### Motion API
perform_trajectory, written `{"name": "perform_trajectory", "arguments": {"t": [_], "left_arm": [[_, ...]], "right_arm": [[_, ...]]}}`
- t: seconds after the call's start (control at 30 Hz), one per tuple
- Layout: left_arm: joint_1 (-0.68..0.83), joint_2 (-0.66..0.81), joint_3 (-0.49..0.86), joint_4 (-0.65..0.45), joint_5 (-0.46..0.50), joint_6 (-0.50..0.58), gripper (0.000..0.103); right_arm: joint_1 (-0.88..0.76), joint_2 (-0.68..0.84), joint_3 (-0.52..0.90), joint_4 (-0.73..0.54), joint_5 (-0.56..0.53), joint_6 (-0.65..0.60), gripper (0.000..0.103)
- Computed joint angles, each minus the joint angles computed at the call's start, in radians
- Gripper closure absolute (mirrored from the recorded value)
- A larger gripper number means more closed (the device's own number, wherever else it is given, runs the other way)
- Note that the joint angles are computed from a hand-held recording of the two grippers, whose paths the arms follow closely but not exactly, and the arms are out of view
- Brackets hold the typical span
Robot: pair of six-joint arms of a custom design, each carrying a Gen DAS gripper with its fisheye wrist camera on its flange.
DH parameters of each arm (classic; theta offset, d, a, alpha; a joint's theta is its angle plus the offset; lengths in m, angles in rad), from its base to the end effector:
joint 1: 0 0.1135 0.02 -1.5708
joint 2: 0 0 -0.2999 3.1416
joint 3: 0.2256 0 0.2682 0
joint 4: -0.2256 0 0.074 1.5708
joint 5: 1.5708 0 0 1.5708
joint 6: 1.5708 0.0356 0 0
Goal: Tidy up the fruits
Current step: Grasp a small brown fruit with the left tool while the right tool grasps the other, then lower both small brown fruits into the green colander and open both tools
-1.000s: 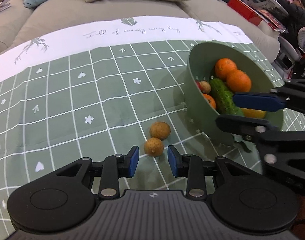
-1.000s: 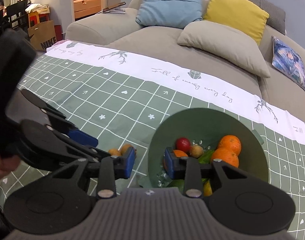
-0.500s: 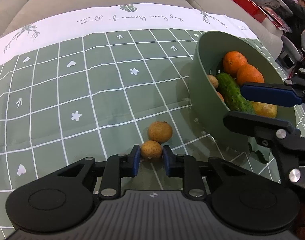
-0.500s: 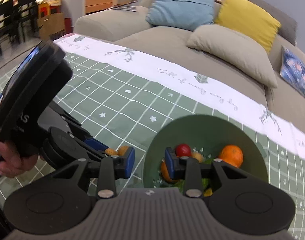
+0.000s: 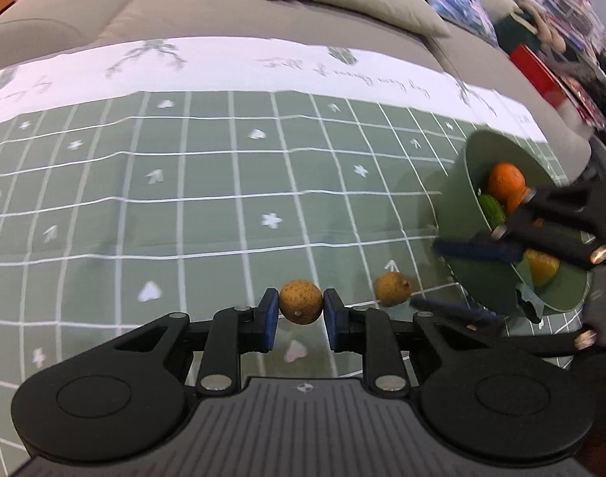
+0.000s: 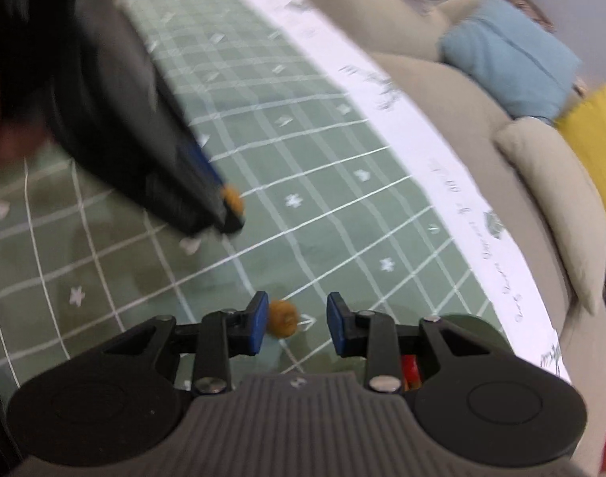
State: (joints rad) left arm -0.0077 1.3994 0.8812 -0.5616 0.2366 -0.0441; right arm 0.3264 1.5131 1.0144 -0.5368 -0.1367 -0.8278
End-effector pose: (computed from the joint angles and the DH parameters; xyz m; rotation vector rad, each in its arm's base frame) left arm 0.2768 -0.0105 0.2359 0.0306 2.6396 -0.3306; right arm 0.2984 0.1061 0.2466 -1.4540 2.1443 -0.0045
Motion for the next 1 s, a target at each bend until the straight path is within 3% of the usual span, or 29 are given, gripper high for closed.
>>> {"name": "perform_trajectory", "arguments": {"t": [0.07,0.6,1.0], "left_arm": [[0.020,-0.019,-0.004,-0.007,0.013,0.003,0.077],[0.075,-0.075,-0.043,0.006,0.081,-0.003,0.077],[0.053,-0.150,-0.038,-0.036,0.061,-0.021,0.077]], "right_arm": [[0.029,0.016,-0.010,0.006,0.037,-0.031,0.084],[0.105,0.086,-0.050,0.115,0.211,-0.144,0.087],[0.124,0.005,-0.078,0.124,0.193,-0.039,0.088]]}}
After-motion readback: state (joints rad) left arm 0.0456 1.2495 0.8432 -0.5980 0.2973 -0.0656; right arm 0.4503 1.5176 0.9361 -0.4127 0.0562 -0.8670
